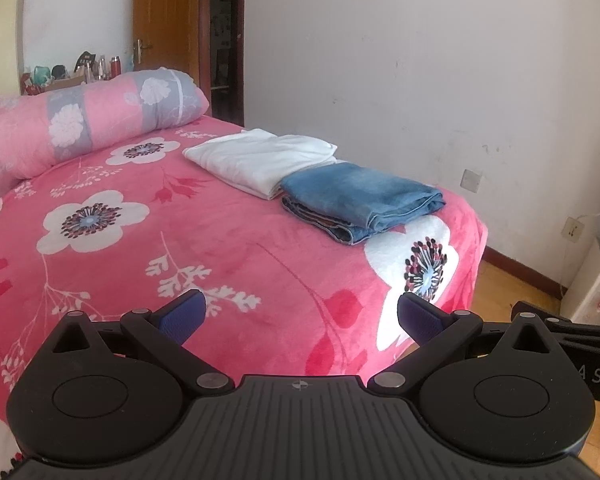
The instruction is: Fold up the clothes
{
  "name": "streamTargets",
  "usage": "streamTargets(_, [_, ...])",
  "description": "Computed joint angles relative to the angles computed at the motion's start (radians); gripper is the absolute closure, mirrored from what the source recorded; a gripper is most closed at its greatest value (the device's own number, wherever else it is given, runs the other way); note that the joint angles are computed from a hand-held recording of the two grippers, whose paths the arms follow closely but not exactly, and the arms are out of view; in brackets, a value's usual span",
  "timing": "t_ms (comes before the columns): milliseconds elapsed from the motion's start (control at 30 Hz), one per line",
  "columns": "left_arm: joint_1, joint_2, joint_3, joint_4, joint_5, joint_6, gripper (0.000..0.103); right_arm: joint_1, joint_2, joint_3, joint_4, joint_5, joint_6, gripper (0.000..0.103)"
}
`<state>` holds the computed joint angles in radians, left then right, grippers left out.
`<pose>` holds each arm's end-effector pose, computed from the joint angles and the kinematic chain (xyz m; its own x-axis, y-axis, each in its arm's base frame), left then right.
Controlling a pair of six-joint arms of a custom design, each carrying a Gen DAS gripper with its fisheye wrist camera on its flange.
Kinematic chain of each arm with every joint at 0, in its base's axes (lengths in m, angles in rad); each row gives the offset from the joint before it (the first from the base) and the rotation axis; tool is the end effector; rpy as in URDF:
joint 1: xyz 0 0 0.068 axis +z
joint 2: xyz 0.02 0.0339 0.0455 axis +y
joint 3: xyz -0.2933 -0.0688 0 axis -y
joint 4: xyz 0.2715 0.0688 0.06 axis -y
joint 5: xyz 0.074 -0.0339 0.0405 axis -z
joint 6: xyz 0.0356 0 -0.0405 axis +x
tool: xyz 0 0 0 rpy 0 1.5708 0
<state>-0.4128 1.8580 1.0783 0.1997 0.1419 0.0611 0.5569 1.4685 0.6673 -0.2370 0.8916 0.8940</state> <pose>0.3916 -0.1770 0.1867 -0.4702 0.2719 -0.8396 0.5352 0.8443 -0.0263 0.2447 0.1197 0.1690 -0.4554 0.2933 -0.8406 0.5722 0.8197 -0.0240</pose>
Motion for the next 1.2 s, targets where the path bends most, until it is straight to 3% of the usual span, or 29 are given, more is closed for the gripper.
streamTargets(1200, [0.005, -0.002, -0.016, 0.018, -0.004, -0.003, 0.000, 0.004, 0.008, 0.001, -0.002, -0.009, -0.007, 0.000])
